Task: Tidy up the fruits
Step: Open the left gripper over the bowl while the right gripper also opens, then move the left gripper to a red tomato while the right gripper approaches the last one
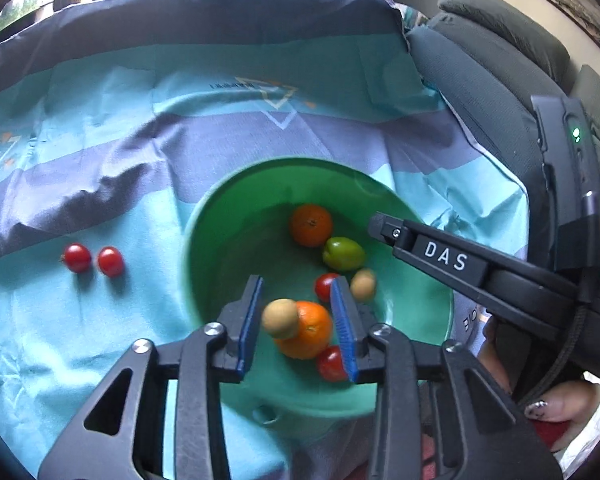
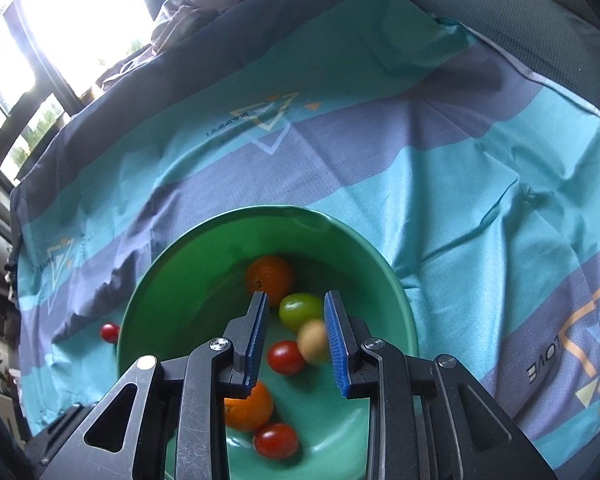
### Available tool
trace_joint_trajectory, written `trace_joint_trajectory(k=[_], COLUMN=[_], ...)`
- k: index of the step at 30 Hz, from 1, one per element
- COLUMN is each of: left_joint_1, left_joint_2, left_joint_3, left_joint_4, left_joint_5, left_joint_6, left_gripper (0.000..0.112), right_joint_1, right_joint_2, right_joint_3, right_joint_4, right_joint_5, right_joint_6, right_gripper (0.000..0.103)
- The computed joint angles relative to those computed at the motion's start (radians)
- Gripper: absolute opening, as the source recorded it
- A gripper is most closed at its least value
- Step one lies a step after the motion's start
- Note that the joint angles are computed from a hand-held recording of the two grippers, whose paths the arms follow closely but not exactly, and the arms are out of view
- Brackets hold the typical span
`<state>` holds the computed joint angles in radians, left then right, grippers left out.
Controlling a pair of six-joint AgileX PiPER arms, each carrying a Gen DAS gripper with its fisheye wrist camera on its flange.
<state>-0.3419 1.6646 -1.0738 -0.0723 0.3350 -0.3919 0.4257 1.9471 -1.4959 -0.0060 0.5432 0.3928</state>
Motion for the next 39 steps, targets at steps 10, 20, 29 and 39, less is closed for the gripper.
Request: trace_joint_trajectory(k=[10,20,29,39], left_joint_1=[0.220,0.487,0.516,0.514], left_joint_2=[-0.174,0.007,0.199,0.174], left_joint_3=[0.159,0.092,-0.027,0.041], left_joint_4=[-0.019,-0.242,-0.458,-0.541], left_joint_5=[0.014,0.071,0.094,0.007], left_joint_6=[0.044,0.283,0.443,0.521], left_gripper=[0.045,0.044,0.039,0.028], right_joint_1=[0.097,0.215,0.264,0.269], right_joint_2=[-0.047,0.052,0.138,0.167], right_joint_3=[0.020,-0.105,-0.205,-0.235], right_joint_4=[-0.014,0.249,0.187,0.159], right_joint_5=[-0.060,-0.034,0.025,0.044], right_joint_6=[-0.030,-0.354,-0.308,-0.276], right_gripper=[0.037,0.038,0.037,0.037])
